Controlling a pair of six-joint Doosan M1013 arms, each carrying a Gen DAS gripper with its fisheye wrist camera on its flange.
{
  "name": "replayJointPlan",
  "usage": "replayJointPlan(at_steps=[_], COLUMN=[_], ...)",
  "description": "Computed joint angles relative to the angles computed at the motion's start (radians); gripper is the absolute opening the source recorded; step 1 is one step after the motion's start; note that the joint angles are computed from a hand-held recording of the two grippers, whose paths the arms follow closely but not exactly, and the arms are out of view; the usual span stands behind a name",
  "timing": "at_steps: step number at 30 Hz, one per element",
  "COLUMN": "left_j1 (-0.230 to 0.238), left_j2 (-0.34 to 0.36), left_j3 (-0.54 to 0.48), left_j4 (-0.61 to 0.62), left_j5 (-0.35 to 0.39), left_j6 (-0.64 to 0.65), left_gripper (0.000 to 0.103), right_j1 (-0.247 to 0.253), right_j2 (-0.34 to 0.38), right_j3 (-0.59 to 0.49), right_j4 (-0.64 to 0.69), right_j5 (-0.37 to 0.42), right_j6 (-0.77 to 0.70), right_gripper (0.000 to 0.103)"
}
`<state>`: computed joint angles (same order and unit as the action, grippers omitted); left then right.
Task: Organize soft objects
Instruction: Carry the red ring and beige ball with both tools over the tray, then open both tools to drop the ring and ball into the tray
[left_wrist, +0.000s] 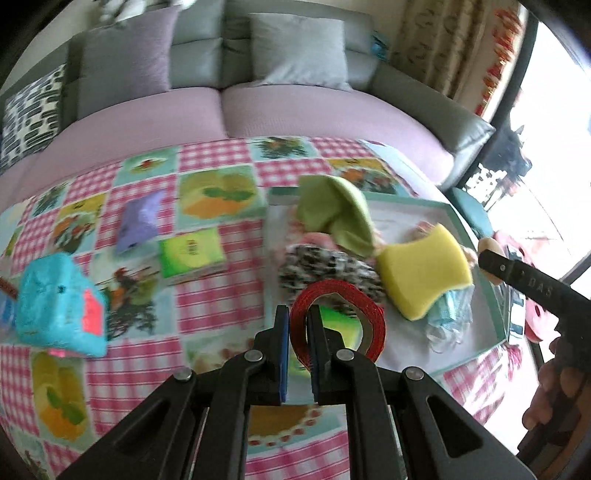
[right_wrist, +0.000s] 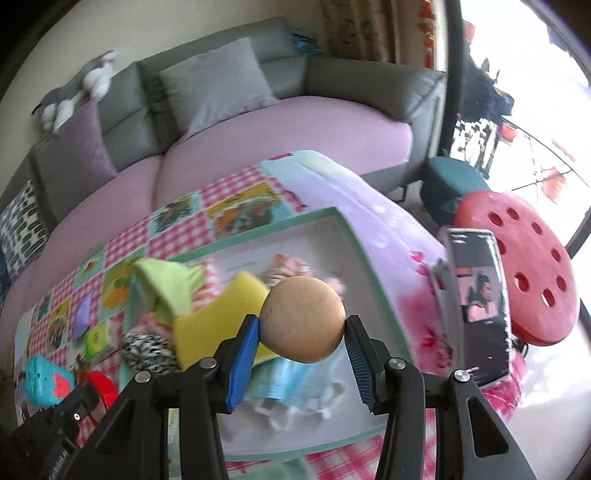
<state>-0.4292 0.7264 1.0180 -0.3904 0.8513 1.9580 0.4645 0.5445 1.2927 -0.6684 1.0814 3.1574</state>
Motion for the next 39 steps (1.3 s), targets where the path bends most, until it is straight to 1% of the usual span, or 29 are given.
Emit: replayJointPlan(at_steps=[4, 11, 18, 22, 25, 27, 29, 30, 31, 32, 33, 34, 36, 39], left_j1=[-0.020, -0.045, -0.061, -0.066, -0.068, -0.067, -0.066, -0.064, -0.063, -0.061, -0.058, -0.056, -0.052, -0.045], left_j2=[0.005, 0.015, 0.039, 0.048, 0.049, 0.051, 0.053, 0.054, 0.055, 0.050, 0.046, 0.041, 0.033, 0.030], left_j3=[0.001, 0.000, -0.019, -0.026, -0.025, -0.029, -0.036, -0.040, -0.043, -0.040, -0.036, -0.032, -0.024, -0.025], left_j4=[-0.007, 0.001, 0.053, 0.071, 0.070, 0.065, 0.061, 0.058, 0.056, 0.050, 0.043, 0.034, 0.022, 0.021], left_j5=[0.000, 0.006, 0.039, 0.049, 0.042, 0.053, 0.067, 0.076, 0.081, 0.077, 0.073, 0.067, 0.052, 0.044], left_j6=[0.049, 0.106, 0.090, 0.083, 0.088, 0.085, 0.082, 0.081, 0.079, 0.077, 0.080, 0.083, 0.085, 0.066], left_gripper=[0.009, 0.009, 0.009, 0.010, 0.010, 0.010, 0.012, 0.016, 0.022, 0.026, 0.033, 0.036, 0.039, 0.042], right_j1=[-0.010, -0.031, -0.041, -0.040, -0.041, -0.041, -0.039, -0.037, -0.035, -0.032, -0.029, -0.026, -0.022, -0.022], right_j2=[-0.008, 0.003, 0.016, 0.018, 0.021, 0.021, 0.021, 0.021, 0.020, 0.019, 0.019, 0.017, 0.015, 0.017], right_j3=[0.020, 0.029, 0.026, 0.022, 0.017, 0.013, 0.009, 0.005, 0.002, -0.003, -0.007, -0.009, -0.012, -0.016], right_j4=[0.021, 0.120, 0.189, 0.194, 0.200, 0.201, 0.197, 0.192, 0.187, 0.176, 0.167, 0.156, 0.141, 0.143], right_j5=[0.011, -0.019, -0.010, -0.004, 0.005, 0.014, 0.024, 0.033, 0.041, 0.054, 0.063, 0.070, 0.076, 0.075], right_j6=[0.017, -0.040, -0.074, -0.082, -0.086, -0.085, -0.085, -0.085, -0.087, -0.089, -0.088, -0.086, -0.083, -0.093], right_gripper=[0.050, 0.052, 0.052, 0.053, 0.054, 0.055, 0.056, 0.057, 0.057, 0.057, 0.057, 0.059, 0.065, 0.065])
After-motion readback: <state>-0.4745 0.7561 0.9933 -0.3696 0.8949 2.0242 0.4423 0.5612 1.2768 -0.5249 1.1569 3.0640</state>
